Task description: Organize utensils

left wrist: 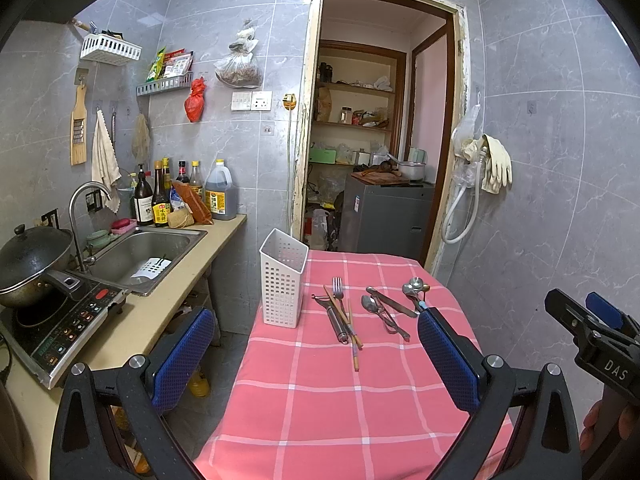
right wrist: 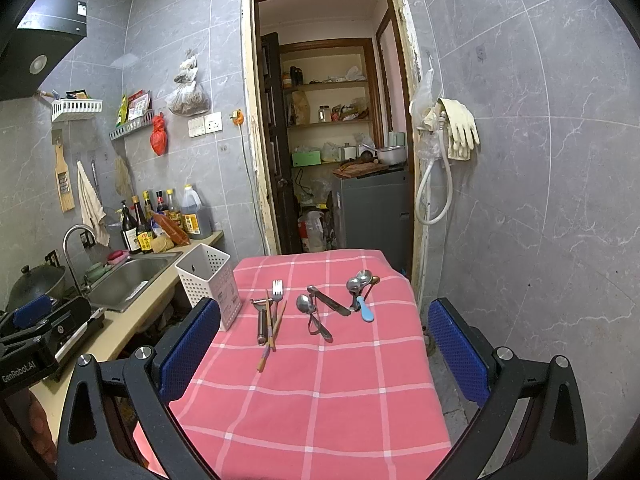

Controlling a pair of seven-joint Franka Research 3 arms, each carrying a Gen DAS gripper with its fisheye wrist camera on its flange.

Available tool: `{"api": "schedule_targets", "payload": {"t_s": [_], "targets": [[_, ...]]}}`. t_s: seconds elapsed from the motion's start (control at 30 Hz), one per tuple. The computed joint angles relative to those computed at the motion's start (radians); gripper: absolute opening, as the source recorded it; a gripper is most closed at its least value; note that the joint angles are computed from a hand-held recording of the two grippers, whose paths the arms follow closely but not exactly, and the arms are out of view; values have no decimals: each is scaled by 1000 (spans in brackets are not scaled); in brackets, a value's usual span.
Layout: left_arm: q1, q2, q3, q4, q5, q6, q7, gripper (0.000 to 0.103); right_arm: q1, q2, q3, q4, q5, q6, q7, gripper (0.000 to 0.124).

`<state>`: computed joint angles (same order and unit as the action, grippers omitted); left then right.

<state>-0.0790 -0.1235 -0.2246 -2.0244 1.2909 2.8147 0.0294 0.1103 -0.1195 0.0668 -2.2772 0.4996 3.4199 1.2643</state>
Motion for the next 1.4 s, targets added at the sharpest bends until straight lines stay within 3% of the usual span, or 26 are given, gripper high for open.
{"api": "schedule_targets", "payload": {"t_s": [1.4], "targets": [[-1, -1, 0, -1, -8, -4, 8, 103, 6, 16, -8, 13, -11, -5, 9, 102]]}}
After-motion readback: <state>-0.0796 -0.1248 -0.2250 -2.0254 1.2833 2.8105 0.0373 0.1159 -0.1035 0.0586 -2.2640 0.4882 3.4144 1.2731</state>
